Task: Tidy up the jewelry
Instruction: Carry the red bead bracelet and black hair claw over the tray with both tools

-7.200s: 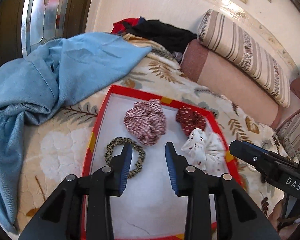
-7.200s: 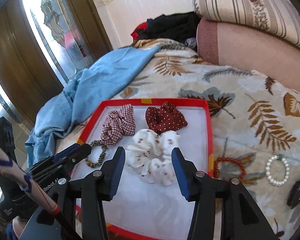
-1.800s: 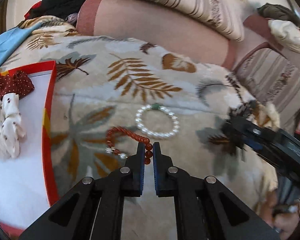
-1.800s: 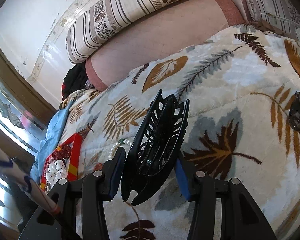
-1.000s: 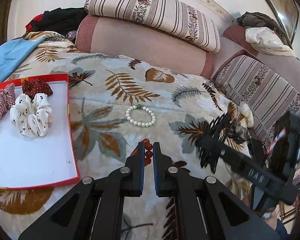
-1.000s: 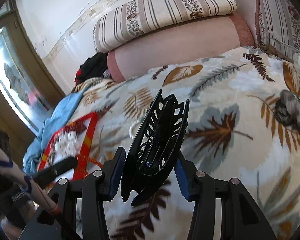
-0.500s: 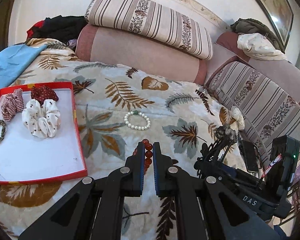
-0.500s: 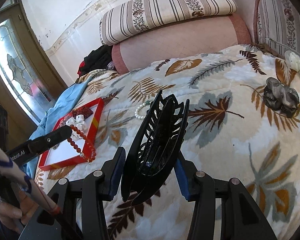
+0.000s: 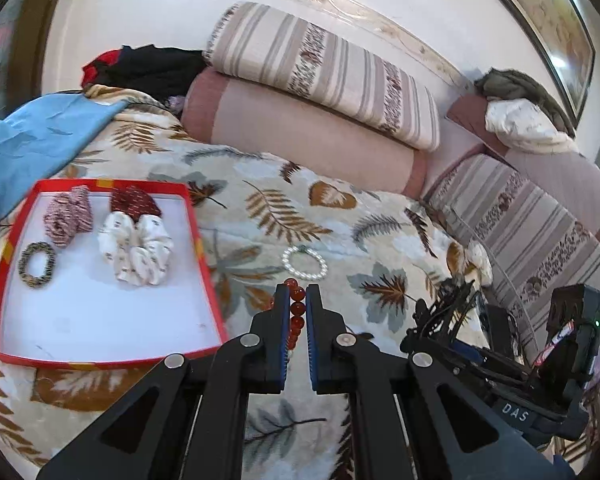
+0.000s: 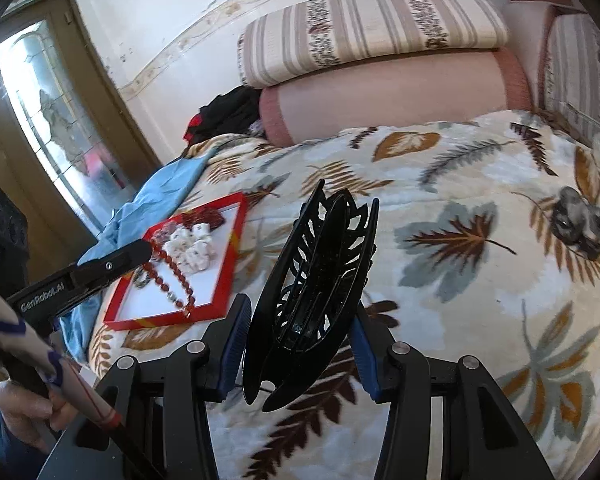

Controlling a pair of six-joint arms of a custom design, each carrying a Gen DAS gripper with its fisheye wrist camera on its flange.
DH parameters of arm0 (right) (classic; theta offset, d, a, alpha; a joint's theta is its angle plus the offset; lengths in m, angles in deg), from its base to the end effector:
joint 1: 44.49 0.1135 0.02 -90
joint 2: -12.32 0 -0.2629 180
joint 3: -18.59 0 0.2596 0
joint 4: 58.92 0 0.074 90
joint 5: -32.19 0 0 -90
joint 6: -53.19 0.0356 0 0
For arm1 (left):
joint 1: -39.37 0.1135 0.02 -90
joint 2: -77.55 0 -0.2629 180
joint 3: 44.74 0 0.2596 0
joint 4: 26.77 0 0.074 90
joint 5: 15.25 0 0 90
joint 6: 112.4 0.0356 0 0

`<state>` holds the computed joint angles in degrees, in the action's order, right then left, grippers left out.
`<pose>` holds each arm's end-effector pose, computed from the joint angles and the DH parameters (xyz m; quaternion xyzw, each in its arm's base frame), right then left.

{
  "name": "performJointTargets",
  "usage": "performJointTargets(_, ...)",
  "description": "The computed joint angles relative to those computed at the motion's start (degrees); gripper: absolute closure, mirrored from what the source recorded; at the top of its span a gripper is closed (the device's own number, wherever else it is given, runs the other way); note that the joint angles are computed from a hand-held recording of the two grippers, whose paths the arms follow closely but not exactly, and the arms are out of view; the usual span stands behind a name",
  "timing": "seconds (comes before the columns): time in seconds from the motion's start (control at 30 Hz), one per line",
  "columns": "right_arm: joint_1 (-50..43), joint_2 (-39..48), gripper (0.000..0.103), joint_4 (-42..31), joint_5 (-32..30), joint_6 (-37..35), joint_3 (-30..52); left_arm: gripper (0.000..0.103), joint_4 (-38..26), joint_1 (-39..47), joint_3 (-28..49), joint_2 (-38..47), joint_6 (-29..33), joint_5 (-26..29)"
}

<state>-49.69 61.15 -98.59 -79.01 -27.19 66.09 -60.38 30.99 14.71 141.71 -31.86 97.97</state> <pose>0.1878 -0.0042 0.2351 0.0397 0.8968 0.1830 0.4009 0.2432 -0.0500 0.2626 0.0794 0.8824 -0.2451 0.3937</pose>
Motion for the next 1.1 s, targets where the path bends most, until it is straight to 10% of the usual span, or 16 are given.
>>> performJointTargets(0.57,21.27,19.70,0.051,7.42,4.97,6.06,13.30,0.096,0.94,26.29,4.33,6.83,4.82,10.21)
performJointTargets(1.1,30.28,53.18,0.050,15.43,-1.50,12.46,31.59,0.096,5.43,32.84,6.41,20.09,6.96,10.46)
